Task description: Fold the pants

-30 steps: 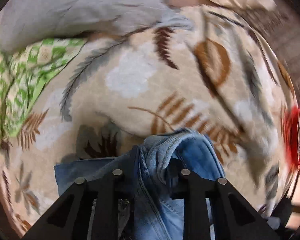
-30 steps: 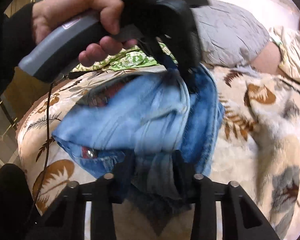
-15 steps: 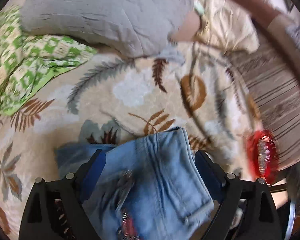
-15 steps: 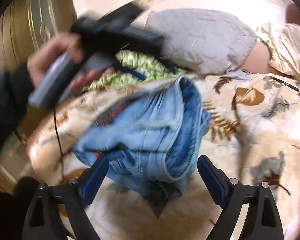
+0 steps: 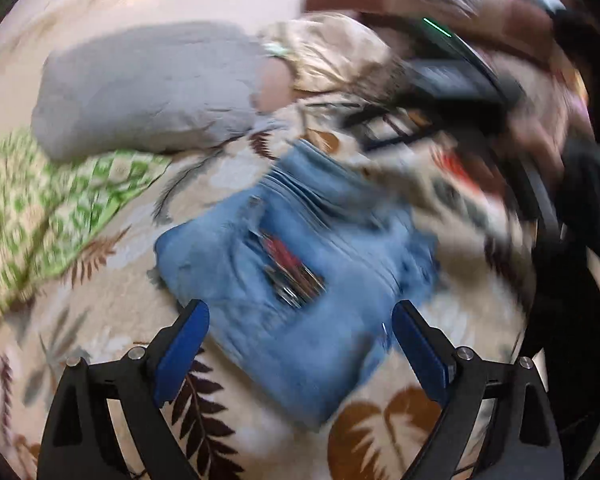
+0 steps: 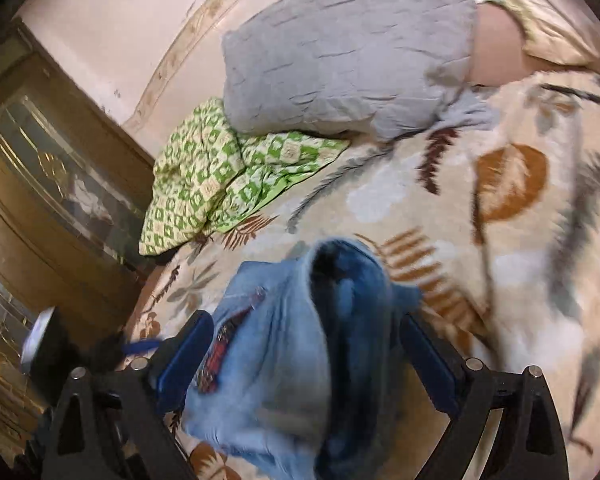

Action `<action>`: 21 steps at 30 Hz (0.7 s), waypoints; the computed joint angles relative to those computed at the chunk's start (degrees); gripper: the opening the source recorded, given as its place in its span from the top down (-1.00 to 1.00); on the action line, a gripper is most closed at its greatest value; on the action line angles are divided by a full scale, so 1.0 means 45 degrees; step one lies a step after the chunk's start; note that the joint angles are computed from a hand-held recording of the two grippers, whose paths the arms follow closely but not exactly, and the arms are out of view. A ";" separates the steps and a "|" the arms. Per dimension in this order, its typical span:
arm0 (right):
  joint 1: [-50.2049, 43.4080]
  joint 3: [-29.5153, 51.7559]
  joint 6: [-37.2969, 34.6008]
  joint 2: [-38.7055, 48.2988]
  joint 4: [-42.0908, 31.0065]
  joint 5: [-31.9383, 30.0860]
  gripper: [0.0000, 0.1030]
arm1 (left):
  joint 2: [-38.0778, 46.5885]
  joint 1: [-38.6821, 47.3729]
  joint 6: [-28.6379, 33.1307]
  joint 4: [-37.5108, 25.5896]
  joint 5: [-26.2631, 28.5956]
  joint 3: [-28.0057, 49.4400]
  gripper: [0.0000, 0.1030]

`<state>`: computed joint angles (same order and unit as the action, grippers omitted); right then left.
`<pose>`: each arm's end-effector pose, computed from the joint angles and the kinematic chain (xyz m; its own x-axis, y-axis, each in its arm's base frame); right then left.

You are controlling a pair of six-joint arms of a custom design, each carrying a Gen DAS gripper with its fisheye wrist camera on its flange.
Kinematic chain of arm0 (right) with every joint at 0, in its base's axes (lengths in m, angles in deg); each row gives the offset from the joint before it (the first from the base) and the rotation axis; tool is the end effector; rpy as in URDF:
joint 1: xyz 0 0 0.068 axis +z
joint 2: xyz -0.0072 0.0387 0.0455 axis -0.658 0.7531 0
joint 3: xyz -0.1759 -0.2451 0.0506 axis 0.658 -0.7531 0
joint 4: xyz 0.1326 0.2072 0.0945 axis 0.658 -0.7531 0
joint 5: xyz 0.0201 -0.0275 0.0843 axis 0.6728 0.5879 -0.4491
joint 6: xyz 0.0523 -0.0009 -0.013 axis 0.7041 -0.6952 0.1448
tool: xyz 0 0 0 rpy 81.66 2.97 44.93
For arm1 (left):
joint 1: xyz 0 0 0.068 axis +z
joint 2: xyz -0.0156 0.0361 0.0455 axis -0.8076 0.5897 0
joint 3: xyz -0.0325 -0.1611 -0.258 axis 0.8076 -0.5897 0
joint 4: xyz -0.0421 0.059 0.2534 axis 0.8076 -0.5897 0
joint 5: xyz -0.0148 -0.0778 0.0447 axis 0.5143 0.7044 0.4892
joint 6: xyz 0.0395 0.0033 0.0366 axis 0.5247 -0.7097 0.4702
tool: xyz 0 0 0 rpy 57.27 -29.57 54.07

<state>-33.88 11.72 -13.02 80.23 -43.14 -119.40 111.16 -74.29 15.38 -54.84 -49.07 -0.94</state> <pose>0.2572 0.0552 0.1504 -0.8248 0.0446 -0.5637 -0.3608 0.7260 0.5854 0.1229 -0.0512 0.1486 -0.5484 0.4902 -0.6774 0.6078 0.7901 0.0798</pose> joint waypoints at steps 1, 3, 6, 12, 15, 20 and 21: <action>0.0460 0.0505 -0.0040 0.0311 -0.0315 0.0370 -0.86 | 0.0091 -0.0794 -0.0142 0.0413 -0.0829 -0.0299 -0.80; 0.1275 0.1375 -0.0079 0.0895 -0.0950 0.1148 -0.86 | 0.0920 -0.1693 -0.0285 0.1778 -0.2005 -0.0796 -0.80; 0.2103 0.2090 -0.0100 0.1566 -0.1148 0.2173 -0.78 | 0.2137 -0.1436 -0.0299 0.3489 -0.2165 -0.1211 -0.77; 0.2728 0.3237 -0.0288 0.3236 -0.1729 0.3054 0.57 | 0.4107 -0.1345 -0.0034 0.5759 -0.2083 -0.1721 -0.21; 0.2994 0.3072 -0.0722 0.3470 -0.1520 0.3617 0.82 | 0.4494 -0.0583 0.0036 0.5711 -0.1120 -0.1774 0.38; 0.1899 0.2564 -0.0941 0.4031 -0.0811 0.2839 0.88 | 0.4863 -0.0530 -0.0130 0.5767 -0.1057 -0.1634 0.46; 0.1741 0.2510 -0.0848 0.4158 -0.0651 0.2585 0.88 | 0.4943 -0.0570 -0.0138 0.5762 -0.1120 -0.1582 0.46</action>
